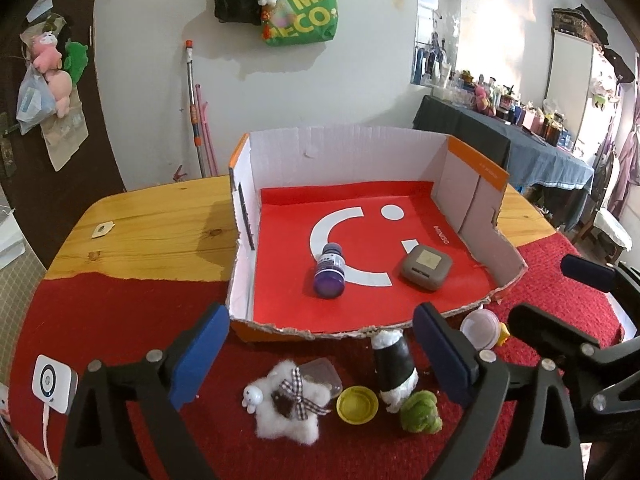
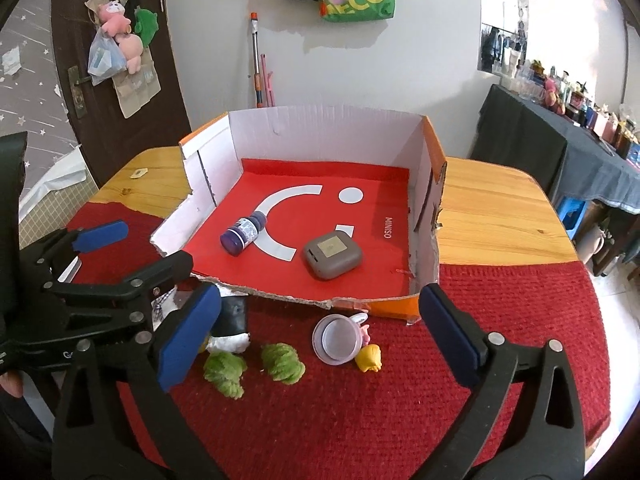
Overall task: Organize objects
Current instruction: 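Withdraw both tools from the box back toward the remaining objects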
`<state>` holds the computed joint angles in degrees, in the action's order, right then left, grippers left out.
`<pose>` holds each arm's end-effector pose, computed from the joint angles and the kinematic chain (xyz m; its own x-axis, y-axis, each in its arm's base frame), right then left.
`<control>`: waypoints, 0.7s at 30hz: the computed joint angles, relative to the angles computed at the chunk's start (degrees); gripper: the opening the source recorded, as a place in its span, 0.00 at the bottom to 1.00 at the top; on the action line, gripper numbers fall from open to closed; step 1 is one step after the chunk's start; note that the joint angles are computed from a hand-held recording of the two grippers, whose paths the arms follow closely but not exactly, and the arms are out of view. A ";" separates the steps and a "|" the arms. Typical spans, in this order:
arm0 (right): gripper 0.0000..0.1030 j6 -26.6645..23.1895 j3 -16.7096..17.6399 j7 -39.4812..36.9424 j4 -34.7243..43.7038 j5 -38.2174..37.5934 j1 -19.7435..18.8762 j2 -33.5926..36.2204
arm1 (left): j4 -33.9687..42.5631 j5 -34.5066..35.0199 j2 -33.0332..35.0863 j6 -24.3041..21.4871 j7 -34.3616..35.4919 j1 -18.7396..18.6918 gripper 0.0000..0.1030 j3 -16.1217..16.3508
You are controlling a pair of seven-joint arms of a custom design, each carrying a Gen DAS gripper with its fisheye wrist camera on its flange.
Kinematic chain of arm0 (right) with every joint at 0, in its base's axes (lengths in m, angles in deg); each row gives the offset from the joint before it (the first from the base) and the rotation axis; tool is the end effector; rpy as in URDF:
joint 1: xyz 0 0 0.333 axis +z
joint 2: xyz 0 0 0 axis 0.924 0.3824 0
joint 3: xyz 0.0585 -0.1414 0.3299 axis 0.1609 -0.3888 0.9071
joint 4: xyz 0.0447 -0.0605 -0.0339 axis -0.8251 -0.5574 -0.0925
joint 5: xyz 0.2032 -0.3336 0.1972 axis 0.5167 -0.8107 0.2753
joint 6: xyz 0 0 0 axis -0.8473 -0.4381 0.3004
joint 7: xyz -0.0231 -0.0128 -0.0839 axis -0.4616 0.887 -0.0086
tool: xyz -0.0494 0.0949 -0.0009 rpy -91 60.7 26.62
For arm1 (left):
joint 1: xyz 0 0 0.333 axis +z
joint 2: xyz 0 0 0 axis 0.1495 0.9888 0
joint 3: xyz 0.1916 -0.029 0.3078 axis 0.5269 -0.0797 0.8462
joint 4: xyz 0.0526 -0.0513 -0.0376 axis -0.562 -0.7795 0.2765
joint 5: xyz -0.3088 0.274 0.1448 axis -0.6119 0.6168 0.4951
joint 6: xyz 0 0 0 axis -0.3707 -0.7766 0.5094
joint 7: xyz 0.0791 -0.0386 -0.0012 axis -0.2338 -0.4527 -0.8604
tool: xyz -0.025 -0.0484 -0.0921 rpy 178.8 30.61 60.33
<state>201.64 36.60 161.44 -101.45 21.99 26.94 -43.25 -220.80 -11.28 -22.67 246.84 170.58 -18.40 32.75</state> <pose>0.4797 0.0864 0.4234 -0.1426 -0.9882 -0.0564 -0.6568 0.1371 -0.7415 0.5398 -0.2707 0.3777 -0.4455 -0.8953 0.0079 -0.6023 0.2932 -0.7425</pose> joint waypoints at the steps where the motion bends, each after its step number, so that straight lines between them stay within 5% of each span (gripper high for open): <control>1: 0.99 0.12 -0.44 0.08 -0.32 0.15 0.60 -0.35 | -0.21 -0.23 -0.16 0.06 0.14 -0.42 0.93 0.40; 7: 1.00 0.49 -1.21 -0.04 -1.69 1.29 2.31 -2.19 | -2.11 -4.78 -1.52 1.39 3.54 -3.79 0.99 2.92; 21: 1.00 1.40 -2.40 -0.62 -5.38 4.95 6.50 -7.41 | -6.28 -17.19 -4.53 4.24 14.71 -0.78 1.00 -3.24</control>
<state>203.05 34.21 160.82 -106.83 26.94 33.44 -50.66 -227.08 -28.47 -27.21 251.08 185.29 -19.18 29.52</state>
